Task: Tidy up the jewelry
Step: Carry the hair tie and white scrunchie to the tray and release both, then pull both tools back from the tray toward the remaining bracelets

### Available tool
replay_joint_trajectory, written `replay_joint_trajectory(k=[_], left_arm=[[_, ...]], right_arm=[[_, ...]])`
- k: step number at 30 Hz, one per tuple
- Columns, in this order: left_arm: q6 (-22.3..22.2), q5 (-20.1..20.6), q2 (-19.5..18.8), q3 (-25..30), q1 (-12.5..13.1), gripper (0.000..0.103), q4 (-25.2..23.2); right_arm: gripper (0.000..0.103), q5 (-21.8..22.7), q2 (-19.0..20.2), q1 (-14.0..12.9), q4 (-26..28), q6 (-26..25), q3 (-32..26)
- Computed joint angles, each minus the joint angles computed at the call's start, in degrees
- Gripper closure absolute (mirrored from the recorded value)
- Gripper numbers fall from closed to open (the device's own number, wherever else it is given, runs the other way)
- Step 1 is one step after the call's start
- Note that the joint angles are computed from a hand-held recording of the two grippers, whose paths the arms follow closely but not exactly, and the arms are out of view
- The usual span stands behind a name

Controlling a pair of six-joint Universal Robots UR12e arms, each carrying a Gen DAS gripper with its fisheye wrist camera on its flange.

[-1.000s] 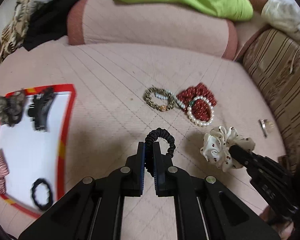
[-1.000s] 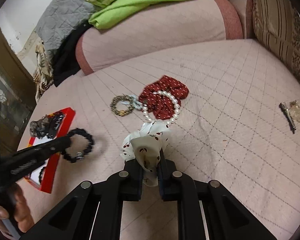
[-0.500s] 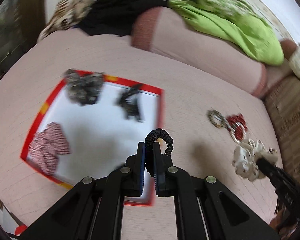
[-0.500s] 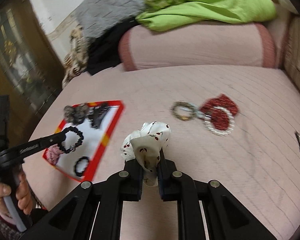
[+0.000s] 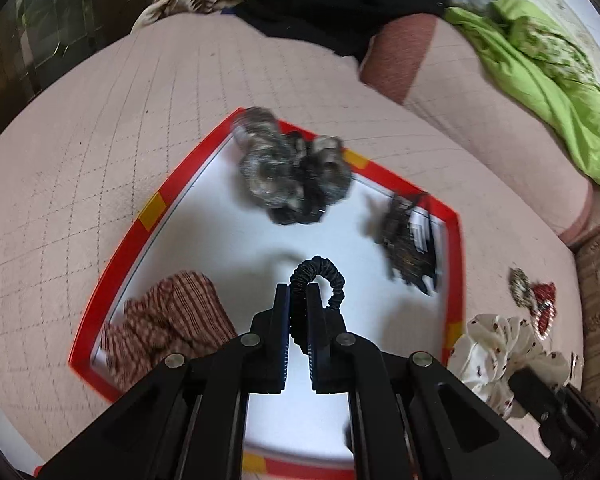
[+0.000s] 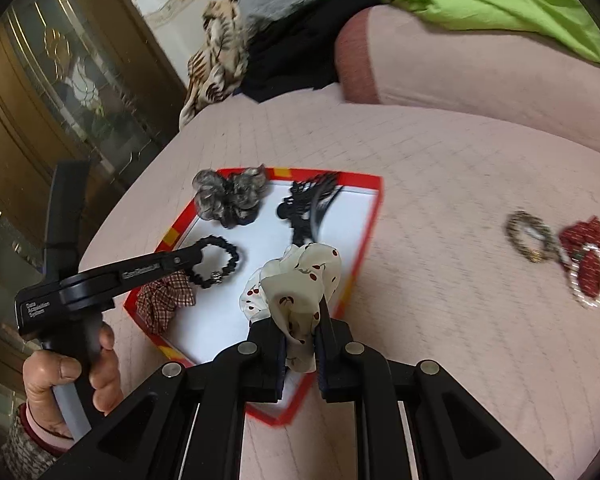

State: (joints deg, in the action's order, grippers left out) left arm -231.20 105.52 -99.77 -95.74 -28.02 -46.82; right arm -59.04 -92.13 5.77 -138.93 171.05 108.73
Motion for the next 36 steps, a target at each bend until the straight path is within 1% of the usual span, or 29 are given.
replay_joint_trajectory(k=[3,6,7,9,10,11,12,13,14,16,19,20,22,24,28,30,31,36], left_arm=[[-0.04,0.20,-0.37,-0.04,0.71,0.096,-0.56],[0.22,0.33,-0.43,-0.56,1.18,0.095,0.37],[0.15,0.44,-0.38,-0.74,1.23,0.095,0.58],[0.13,0.41,-0.20,-1.13,1.25,0.091,1.25],[0.31,0.25,-0.14,-1.22,1.26,0.090,1.38],[0.56,0.15,-0.08,-1.18,1.22,0.084,1.29],[0.79,0.08,-0.01,-1.10,1.23,0.076,1.21],[0.87,0.30,0.13,-1.14,1.06,0.073,1.43],[0.86,0.99,0.31,-1.14,0.73,0.069,1.70],[0.49,2.26,0.59,-0.81,0.08,0.068,1.24],[-0.26,3.00,1.28,-0.56,-0.70,0.062,1.02],[-0.89,3.90,1.69,-0.60,-1.34,0.060,1.06],[-1.48,5.29,2.14,-0.57,-2.29,0.059,0.90],[-1.96,6.40,2.45,-0.36,-3.57,0.058,0.28],[-1.96,7.57,1.93,1.36,-6.17,0.058,-2.57],[-1.25,8.25,1.38,2.40,-7.91,0.058,-3.29],[-0.58,8.54,0.87,3.18,-9.04,0.058,-3.45],[1.83,9.42,-1.72,7.06,-13.36,0.058,-4.44]], right_arm=[[0.090,-0.35,1.94,1.28,0.18,0.76,-0.90],[0.090,-0.78,3.68,2.20,0.47,1.47,-1.54],[0.087,-0.76,4.25,2.42,0.65,1.65,-1.76],[0.085,-0.56,5.04,2.67,1.01,1.91,-2.09],[0.079,-0.61,5.29,2.83,0.76,2.23,-2.18],[0.072,-0.75,5.38,2.92,0.74,2.33,-2.26],[0.057,-0.41,5.40,2.85,0.84,2.20,-2.31],[0.045,-0.18,5.23,2.72,0.51,2.19,-2.22],[0.042,0.12,4.80,2.43,-0.62,2.33,-1.83],[0.038,0.70,3.67,1.71,-2.02,2.11,-1.13],[0.038,1.03,1.71,0.32,-2.17,1.31,0.05],[0.038,0.83,1.05,-0.14,-2.07,1.05,0.60],[0.038,0.36,-0.43,-1.25,-1.45,0.61,1.96],[0.038,0.12,-2.21,-2.99,-0.14,0.26,3.74],[0.038,-0.34,-6.38,-7.68,2.49,-0.45,7.83],[0.038,-1.22,-9.17,-10.93,3.67,-1.21,10.30],[0.038,-1.58,-10.13,-12.13,4.01,-1.44,11.05],[0.038,-2.29,-16.31,-20.90,6.61,-1.97,14.94]])
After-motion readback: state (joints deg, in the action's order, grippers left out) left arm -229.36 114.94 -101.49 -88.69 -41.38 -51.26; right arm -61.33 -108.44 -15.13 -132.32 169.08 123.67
